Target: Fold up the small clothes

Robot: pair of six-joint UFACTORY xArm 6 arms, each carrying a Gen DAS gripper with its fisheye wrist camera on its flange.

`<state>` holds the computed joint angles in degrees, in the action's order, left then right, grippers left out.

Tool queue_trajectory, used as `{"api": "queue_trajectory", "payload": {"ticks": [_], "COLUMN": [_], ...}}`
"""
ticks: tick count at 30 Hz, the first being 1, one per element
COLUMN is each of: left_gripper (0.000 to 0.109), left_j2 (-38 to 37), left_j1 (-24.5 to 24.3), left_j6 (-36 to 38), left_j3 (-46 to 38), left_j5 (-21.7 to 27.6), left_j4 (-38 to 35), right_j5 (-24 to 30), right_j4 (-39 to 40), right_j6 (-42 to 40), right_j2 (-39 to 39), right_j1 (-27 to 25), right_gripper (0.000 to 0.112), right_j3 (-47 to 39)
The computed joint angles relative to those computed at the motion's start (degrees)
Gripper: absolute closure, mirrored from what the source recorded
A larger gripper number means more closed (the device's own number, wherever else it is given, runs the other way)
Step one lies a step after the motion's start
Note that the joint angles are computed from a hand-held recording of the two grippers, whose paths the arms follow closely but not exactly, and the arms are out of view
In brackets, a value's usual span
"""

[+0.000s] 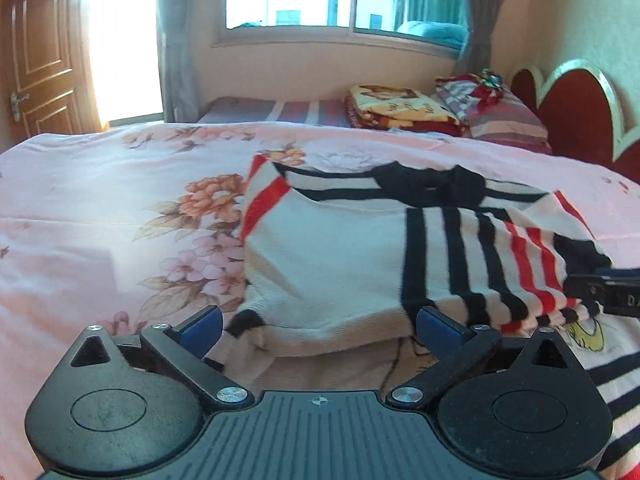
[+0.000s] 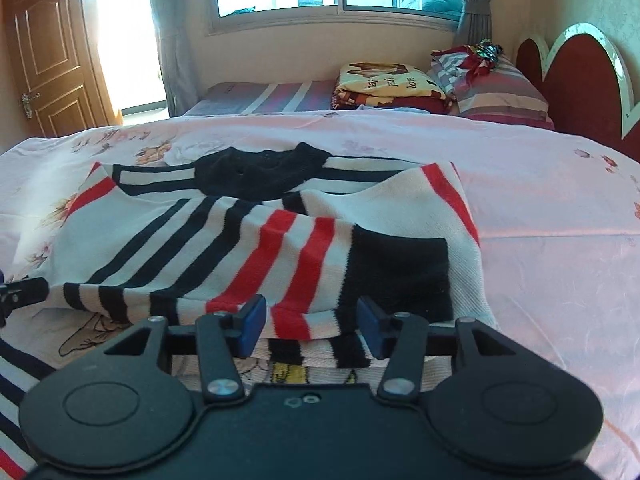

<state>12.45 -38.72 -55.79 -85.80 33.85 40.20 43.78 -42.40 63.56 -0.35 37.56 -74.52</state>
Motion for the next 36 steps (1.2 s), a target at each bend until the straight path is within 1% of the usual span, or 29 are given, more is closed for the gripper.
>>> {"api": "queue_trajectory", "payload": {"ticks": [3,4,5,6,7,8,9,10,11,13,15,17,18,19,21,23,24,25,28,29,30,32,33,36], "left_gripper": [0.006,0.006,0.006,0.006,0.006,0.006,0.006,0.006,0.006,0.006,0.006,0.006,0.006,0.006,0.006,0.006,0.006,0.006,0.006,0.006,0.006,0.006,0.006,0.006], "left_j2": [0.5,0.4,0.1,-0.4,-1.3,-1.6,-1.7,-1.7,-1.9,-3.2,-5.3,-7.0,-7.9,-8.8,-9.3,-8.7,-8.5,-8.5,-10.3,-11.5,-12.8,-14.9,-15.7,-17.6], "left_j1": [-0.8,-0.9,-0.9,-0.8,-0.6,-0.7,-0.9,-0.9,-0.9,-1.0,-1.2,-2.4,-3.0,-3.5,-4.9,-6.1,-6.7,-7.4,-8.6,-8.7,-8.6,-8.5,-8.6,-9.3], "left_j6": [3.5,4.5,3.9,2.8,0.8,-0.2,-0.7,-0.1,0.9,2.2,2.1,0.8,-0.1,0.2,0.3,0.3,-0.4,-1.9,-3.3,-4.6,-5.5,-6.2,-6.5,-8.8], "left_j3": [0.1,0.8,1.8,3.4,5.9,6.7,6.7,6.4,6.4,7.7,10.0,10.8,11.4,12.1,12.3,11.6,11.5,11.6,14.1,15.8,17.2,19.3,19.9,21.7], "left_j5": [1.3,2.2,3.0,2.2,-0.5,-1.2,-0.9,-0.4,-0.1,0.1,0.3,2.7,2.9,2.2,2.3,3.2,3.8,4.7,6.4,6.2,6.4,7.2,7.8,9.3], "left_j4": [-4.9,-6.5,-6.1,-4.7,-0.9,1.7,2.4,1.4,0.5,0.4,1.1,1.6,1.9,1.0,-0.4,-2.4,-2.9,-1.8,0.3,1.7,2.1,1.6,1.6,2.0], "right_j5": [-1.1,-0.4,0.4,0.9,1.4,3.6,3.5,1.2,1.2,4.3,5.7,5.9,7.3,6.9,3.8,0.9,0.0,-0.5,-1.0,-0.3,1.8,1.4,2.2,3.0], "right_j4": [2.2,2.5,2.2,1.9,2.2,3.2,2.5,0.9,0.4,0.3,-0.2,0.6,1.1,0.9,2.4,4.2,5.6,6.3,7.5,7.8,7.3,3.7,3.0,3.3], "right_j6": [-2.3,-2.8,-2.7,-2.3,-2.3,-3.2,-2.8,-1.4,-1.6,-2.2,-2.1,-0.9,-0.2,0.4,-0.4,-1.1,-2.8,-4.1,-6.6,-7.5,-8.5,-8.0,-7.5,-4.8], "right_j2": [-0.3,-0.7,-1.5,-2.6,-3.5,-3.8,-4.5,-6.0,-6.6,-7.1,-9.4,-11.9,-12.5,-13.2,-13.5,-12.7,-11.5,-10.4,-9.1,-9.1,-9.2,-11.7,-13.2,-18.7], "right_j1": [0.3,0.6,0.9,1.1,1.2,1.3,1.0,0.4,0.3,0.9,0.9,0.5,1.0,1.5,2.6,4.0,4.9,5.7,7.8,8.2,8.9,9.1,9.1,8.2], "right_gripper": [0.062,0.062,0.062,0.062,0.061,0.062,0.061,0.060,0.060,0.059,0.059,0.060,0.061,0.062,0.062,0.061,0.061,0.062,0.062,0.062,0.062,0.062,0.062,0.061], "right_j3": [0.3,0.7,1.7,3.1,4.4,5.1,6.8,9.2,9.9,9.3,11.4,13.8,13.7,13.8,13.9,13.2,12.3,11.5,10.8,11.0,11.2,14.6,15.9,20.6]}}
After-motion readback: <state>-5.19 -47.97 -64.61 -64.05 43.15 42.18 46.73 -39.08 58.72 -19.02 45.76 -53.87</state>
